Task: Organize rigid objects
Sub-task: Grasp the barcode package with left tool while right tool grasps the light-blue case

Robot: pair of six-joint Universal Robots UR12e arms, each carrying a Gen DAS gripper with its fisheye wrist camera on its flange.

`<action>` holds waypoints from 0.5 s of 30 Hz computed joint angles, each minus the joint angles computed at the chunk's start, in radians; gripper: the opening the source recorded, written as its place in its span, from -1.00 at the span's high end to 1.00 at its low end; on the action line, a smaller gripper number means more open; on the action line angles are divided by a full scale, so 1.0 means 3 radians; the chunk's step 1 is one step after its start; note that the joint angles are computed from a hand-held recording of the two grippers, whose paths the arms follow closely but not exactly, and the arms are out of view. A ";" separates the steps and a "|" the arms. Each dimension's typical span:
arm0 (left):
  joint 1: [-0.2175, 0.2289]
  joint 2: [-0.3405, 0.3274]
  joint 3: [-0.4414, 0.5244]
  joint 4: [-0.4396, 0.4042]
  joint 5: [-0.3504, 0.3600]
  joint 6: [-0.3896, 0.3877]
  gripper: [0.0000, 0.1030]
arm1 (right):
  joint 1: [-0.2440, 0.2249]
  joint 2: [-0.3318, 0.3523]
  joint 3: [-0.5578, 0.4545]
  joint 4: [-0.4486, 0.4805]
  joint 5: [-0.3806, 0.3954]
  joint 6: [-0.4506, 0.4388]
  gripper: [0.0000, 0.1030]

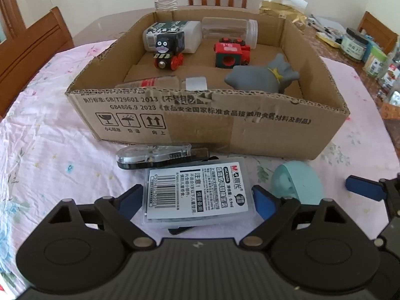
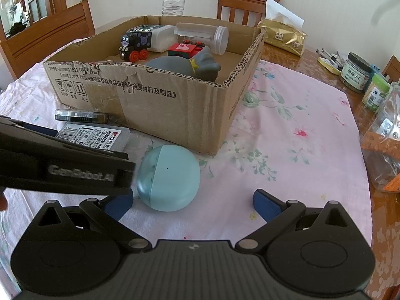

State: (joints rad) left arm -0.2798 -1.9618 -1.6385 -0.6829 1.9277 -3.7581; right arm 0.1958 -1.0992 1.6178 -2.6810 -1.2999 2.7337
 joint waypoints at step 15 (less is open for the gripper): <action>0.0214 0.0216 -0.0384 0.0455 -0.0485 0.0692 -0.77 | 0.0049 -0.0004 -0.0032 0.0047 -0.0048 -0.0048 -0.80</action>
